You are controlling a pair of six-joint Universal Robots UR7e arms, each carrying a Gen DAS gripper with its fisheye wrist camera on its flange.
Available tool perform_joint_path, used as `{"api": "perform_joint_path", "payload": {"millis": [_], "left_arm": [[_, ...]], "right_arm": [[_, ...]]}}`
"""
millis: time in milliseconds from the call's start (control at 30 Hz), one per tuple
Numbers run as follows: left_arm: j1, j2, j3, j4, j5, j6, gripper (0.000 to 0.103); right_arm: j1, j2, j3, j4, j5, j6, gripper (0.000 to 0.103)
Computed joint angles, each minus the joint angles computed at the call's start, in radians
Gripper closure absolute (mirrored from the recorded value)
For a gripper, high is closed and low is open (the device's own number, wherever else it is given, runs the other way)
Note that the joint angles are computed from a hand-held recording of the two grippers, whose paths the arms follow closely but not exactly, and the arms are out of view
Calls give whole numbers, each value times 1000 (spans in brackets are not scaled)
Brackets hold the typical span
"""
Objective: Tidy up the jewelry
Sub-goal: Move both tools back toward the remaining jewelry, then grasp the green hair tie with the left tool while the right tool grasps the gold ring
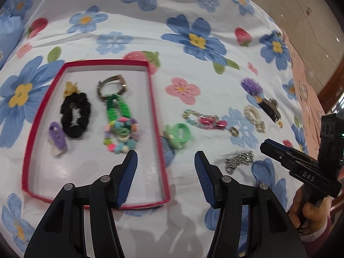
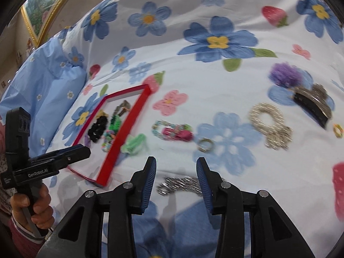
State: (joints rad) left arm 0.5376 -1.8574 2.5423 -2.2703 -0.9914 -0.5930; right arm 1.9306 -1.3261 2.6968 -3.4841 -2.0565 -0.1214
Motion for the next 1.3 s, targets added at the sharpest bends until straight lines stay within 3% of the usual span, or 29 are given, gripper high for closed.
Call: {"api": "perform_joint_path", "payload": {"millis": [300, 567, 800, 933, 1067, 1167, 1233, 1300], "left_arm": [[-10, 95, -3, -54, -12, 47, 49], [26, 196, -28, -134, -30, 144, 49], [61, 297, -63, -175, -38, 226, 49], [87, 350, -82, -191, -40, 257, 57], [104, 393, -95, -201, -33, 279, 63], [114, 417, -103, -207, -38, 299, 74], [120, 432, -107, -211, -46, 310, 89], [133, 447, -112, -210, -60, 318, 94]], "right_arm": [[-57, -122, 59, 9, -27, -29, 62], [-126, -198, 70, 21, -16, -53, 61], [-115, -114, 22, 23, 21, -63, 60], [-117, -46, -21, 32, 50, -75, 60], [-111, 28, -64, 49, 25, -99, 60], [-114, 77, -86, 56, 0, -116, 60], [-116, 108, -97, 46, -18, -126, 63], [-121, 136, -105, 31, -32, -136, 63]]}}
